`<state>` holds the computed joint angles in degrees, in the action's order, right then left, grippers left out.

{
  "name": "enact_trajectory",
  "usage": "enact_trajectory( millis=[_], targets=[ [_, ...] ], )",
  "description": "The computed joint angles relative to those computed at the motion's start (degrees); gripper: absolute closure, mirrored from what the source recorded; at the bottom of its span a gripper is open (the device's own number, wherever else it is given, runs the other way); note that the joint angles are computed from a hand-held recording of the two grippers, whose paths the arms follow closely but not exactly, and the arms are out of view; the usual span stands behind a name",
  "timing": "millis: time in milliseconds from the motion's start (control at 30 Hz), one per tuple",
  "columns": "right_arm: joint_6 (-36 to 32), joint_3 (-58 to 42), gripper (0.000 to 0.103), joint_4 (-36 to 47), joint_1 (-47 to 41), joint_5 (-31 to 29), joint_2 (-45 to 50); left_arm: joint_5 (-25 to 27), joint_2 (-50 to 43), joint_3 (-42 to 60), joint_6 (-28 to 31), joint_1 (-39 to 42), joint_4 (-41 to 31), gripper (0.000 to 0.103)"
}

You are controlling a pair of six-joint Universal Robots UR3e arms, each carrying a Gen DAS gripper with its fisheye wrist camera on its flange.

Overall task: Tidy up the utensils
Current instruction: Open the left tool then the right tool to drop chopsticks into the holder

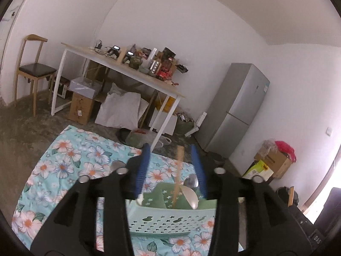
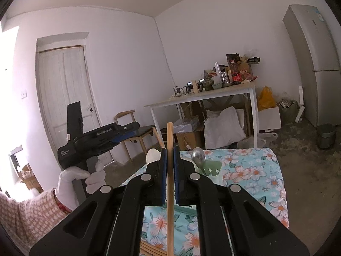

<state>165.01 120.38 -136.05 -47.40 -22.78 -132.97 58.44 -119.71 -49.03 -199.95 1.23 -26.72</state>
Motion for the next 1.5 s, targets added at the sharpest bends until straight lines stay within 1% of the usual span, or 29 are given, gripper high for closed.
enact_trajectory(
  millis=[67, 100, 167, 267, 367, 467, 500, 600, 667, 767, 900, 1000, 1067, 1167, 1267, 1300, 1333, 1433, 1500],
  targets=[
    [3.0, -1.2, 0.097, -4.6, 2.8, -2.0, 3.1, -0.3, 2.5, -4.0, -0.9, 1.3, 2.8, 0.053],
    [4.2, -1.8, 0.097, -6.1, 3.9, -2.7, 4.2, -0.5, 4.0, -6.2, -1.0, 1.8, 4.2, 0.051],
    [8.3, -3.9, 0.097, -12.2, 7.6, -5.0, 8.8, -0.5, 7.1, -10.9, -1.2, 2.9, 6.8, 0.044],
    [14.0, -8.2, 0.097, -20.9, 13.5, -9.0, 16.4, -1.2, 13.6, -21.1, -0.1, 5.3, 11.3, 0.039],
    [18.0, -14.3, 0.097, -26.4, 19.4, -13.2, 24.2, -1.5, 19.0, -29.2, 2.5, 6.7, 12.4, 0.034],
    [21.8, -22.7, 0.097, -30.9, 25.4, -17.3, 33.2, -2.6, 24.7, -38.8, 6.7, 8.4, 13.1, 0.030],
    [23.0, -27.0, 0.097, -32.4, 28.2, -19.6, 37.4, -2.8, 26.9, -42.7, 8.6, 9.0, 13.0, 0.029],
    [25.0, -36.2, 0.097, -33.5, 33.3, -24.1, 45.3, -3.1, 31.4, -50.8, 12.8, 10.4, 12.7, 0.025],
    [26.0, -43.6, 0.097, -34.4, 36.4, -26.9, 51.3, -3.6, 33.8, -55.6, 14.3, 11.8, 13.4, 0.021],
    [26.3, -52.7, 0.097, -33.9, 39.3, -29.8, 58.1, -4.5, 36.6, -61.6, 17.0, 13.8, 13.3, 0.018],
    [25.1, -67.8, 0.097, -30.4, 43.2, -35.0, 68.2, -4.1, 39.5, -67.9, 19.7, 16.3, 13.8, 0.016],
    [23.4, -79.9, 0.097, -25.4, 45.2, -37.8, 75.7, -4.2, 40.1, -69.6, 20.6, 17.3, 13.7, 0.016],
    [22.2, -86.7, 0.097, -22.4, 46.4, -39.5, 79.7, -4.1, 39.7, -70.0, 20.5, 17.7, 14.3, 0.016],
    [19.9, -99.6, 0.097, -16.4, 47.9, -41.6, 87.7, -4.1, 38.6, -70.0, 20.0, 18.2, 15.2, 0.016],
    [17.4, -108.8, 0.097, -10.9, 48.9, -42.9, 93.6, -3.2, 37.7, -69.6, 19.7, 17.7, 15.3, 0.016],
    [16.5, -110.9, 0.097, -9.3, 49.1, -43.2, 94.9, -2.9, 37.2, -69.4, 19.7, 17.4, 15.4, 0.016],
    [15.4, -110.7, 0.097, -8.8, 49.4, -43.8, 95.1, -2.6, 36.8, -69.3, 19.9, 17.3, 15.5, 0.016],
    [11.5, -104.6, 0.097, -10.0, 49.9, -44.9, 92.7, -2.1, 35.9, -68.9, 19.7, 17.0, 15.7, 0.016],
    [8.3, -98.2, 0.097, -11.5, 50.2, -45.4, 89.5, -2.0, 35.4, -68.7, 19.3, 16.9, 15.8, 0.016]
  ],
)
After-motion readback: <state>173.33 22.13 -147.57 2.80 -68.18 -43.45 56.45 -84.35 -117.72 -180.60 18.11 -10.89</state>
